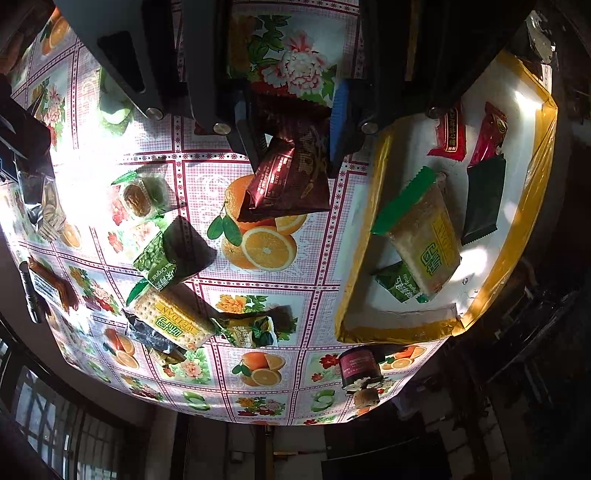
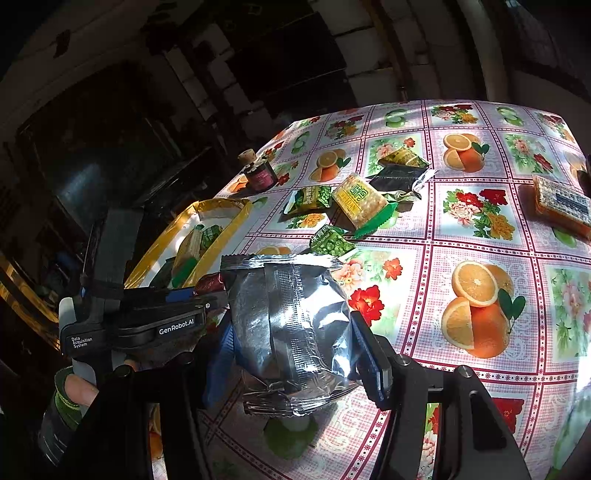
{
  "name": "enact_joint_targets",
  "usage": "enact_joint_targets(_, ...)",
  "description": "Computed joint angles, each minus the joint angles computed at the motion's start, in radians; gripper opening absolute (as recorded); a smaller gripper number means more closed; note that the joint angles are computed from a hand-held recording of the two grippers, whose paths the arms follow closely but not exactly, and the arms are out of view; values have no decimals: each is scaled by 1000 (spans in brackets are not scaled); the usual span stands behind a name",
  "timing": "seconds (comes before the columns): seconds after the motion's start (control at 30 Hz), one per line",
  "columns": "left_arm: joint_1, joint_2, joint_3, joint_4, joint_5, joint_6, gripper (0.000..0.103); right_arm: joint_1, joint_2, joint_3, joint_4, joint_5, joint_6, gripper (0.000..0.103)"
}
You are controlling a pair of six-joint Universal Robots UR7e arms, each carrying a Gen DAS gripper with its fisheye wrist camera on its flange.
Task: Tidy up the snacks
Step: 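Carry the dark red packet and silver foil bag over the white tray with both tools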
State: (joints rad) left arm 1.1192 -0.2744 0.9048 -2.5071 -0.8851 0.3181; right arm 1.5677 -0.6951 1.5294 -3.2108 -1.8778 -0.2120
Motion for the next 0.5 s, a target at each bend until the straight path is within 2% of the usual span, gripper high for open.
enact_joint_targets(0.23, -9, -92, 112, -100, 3, -17, 30, 15, 22, -45, 22, 20, -13, 63)
enact_joint_targets(0.5, 5, -131, 149, -145, 52, -27, 30, 35, 90, -150, 106, 56, -34, 63)
